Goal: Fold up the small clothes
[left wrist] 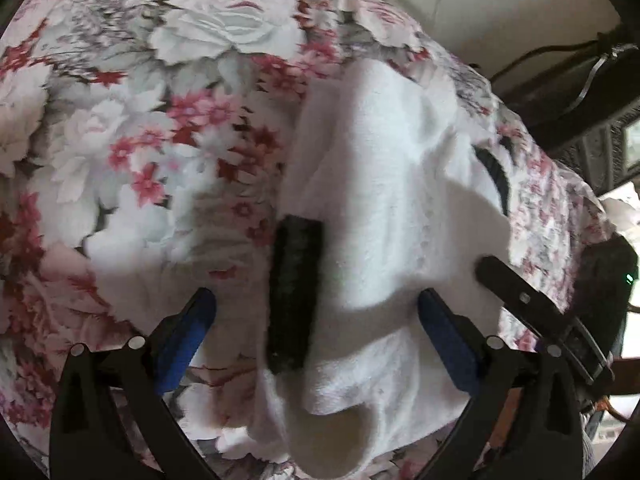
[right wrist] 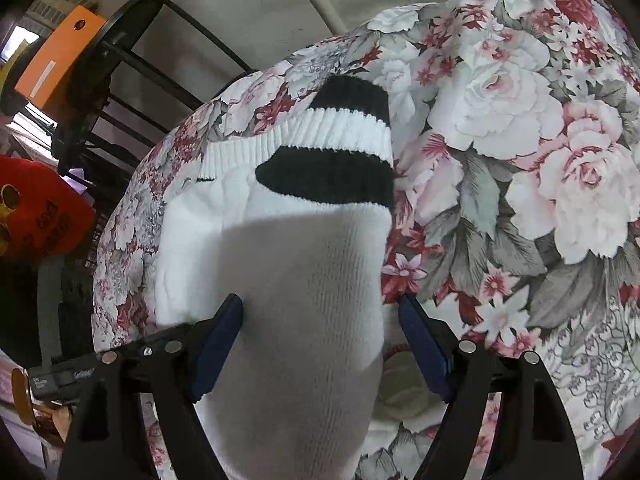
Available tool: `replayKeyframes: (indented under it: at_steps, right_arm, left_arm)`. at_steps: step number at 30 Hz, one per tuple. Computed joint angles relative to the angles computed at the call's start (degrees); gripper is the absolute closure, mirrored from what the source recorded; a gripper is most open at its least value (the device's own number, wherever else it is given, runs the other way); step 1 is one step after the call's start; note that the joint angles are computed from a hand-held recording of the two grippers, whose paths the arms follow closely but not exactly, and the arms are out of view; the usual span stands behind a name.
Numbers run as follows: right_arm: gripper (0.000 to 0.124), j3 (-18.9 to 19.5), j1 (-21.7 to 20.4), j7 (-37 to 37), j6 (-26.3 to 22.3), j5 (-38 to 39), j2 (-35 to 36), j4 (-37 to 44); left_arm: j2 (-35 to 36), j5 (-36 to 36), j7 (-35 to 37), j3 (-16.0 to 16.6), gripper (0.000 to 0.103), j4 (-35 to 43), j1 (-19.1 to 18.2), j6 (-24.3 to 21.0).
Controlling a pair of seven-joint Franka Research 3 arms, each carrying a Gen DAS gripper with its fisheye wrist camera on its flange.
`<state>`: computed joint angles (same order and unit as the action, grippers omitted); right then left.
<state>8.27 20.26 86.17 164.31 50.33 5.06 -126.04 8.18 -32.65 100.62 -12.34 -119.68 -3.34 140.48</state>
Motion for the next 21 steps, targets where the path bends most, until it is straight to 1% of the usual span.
replayKeyframes:
  at_steps: [1,2,3,5,6,7,10,11,12,13,14,15,16,18,21]
  right_arm:
    - [0.045,0.15,-0.02,-0.53,0.22,0.83,0.23,0.14]
    - [0.057,0.47,-0.13,-1.87,0.05,2.66,0.5,0.53]
    - [0.063,0.77,-0.43,-3.38,-1.09,4.76,0.65,1.08]
    - [0.063,0.14,0.59,1.12,-0.95,-0.52,0.68,1.43]
    - [0.063,-0.11,0.67,1.85,-1.62,-2.66,0.91,1.79]
    - [0.063,-0.09,0.53,1.85,-1.99,-2.85,1.21,1.98]
    - [0.061,0.99,-1.43,-3.75,-3.55,7.62,2.36,2.51]
    - [0.063,0.76,-1.11,-2.49,-3.31,6.73,2.26,2.43]
    - [0.067,0.28,-0.38,0.25,-2.86,3.02,2.02,2.23]
    - [0.07,-0.37,0.57,4.14,-2.16,-2.5,1.61,1.91]
    - [0.075,-0.64,1.1,6.49,-1.52,-5.89,1.24,1.71]
    - [0.079,-0.59,1.31,7.54,-1.0,-7.41,0.67,1.59]
    - [0.08,-0.31,1.07,6.98,-0.93,-6.64,0.37,1.7]
    - [0.082,0.12,0.73,5.42,-1.09,-4.69,-0.3,1.99]
    - [0.083,-0.11,1.38,7.07,-1.0,-8.05,-2.15,1.33]
  left_arm:
    - [0.14,-2.88,2.52,-0.43,0.005,0.29,0.57,-1.26]
    - [0.38,-5.52,4.73,-0.75,0.005,0.66,1.0,-2.74]
    - [0.7,-6.83,6.16,-0.91,0.005,0.92,1.07,-3.76]
    - [1.11,-2.97,4.54,-0.67,0.004,0.93,-0.21,-2.85]
    - [1.35,-2.23,4.42,-0.7,0.004,0.74,-0.48,-2.17]
    - [1.73,-3.1,4.59,-0.82,0.004,0.71,-0.33,-1.82]
    - [1.5,-3.8,4.31,-1.04,0.004,0.25,-0.2,-1.44]
    - [1.43,-3.45,4.57,-1.15,0.009,0.27,-0.38,-1.13]
    - [0.65,-4.64,6.48,-1.34,0.018,-0.28,0.02,-1.51]
    - [0.23,-4.2,6.28,-1.27,0.02,-0.49,-0.29,-1.19]
    - [-0.08,-4.17,6.08,-1.15,0.024,-0.64,-0.46,-0.94]
    - [-0.44,-4.25,5.89,-0.99,0.032,-0.89,-0.55,-0.59]
    - [-0.54,-4.2,5.54,-0.79,0.035,-0.92,-0.64,-0.42]
    - [-0.47,-4.77,5.19,-0.44,0.045,-0.37,-0.45,-0.91]
    - [-2.19,-4.12,5.2,-0.11,0.054,-1.01,-0.63,-1.02]
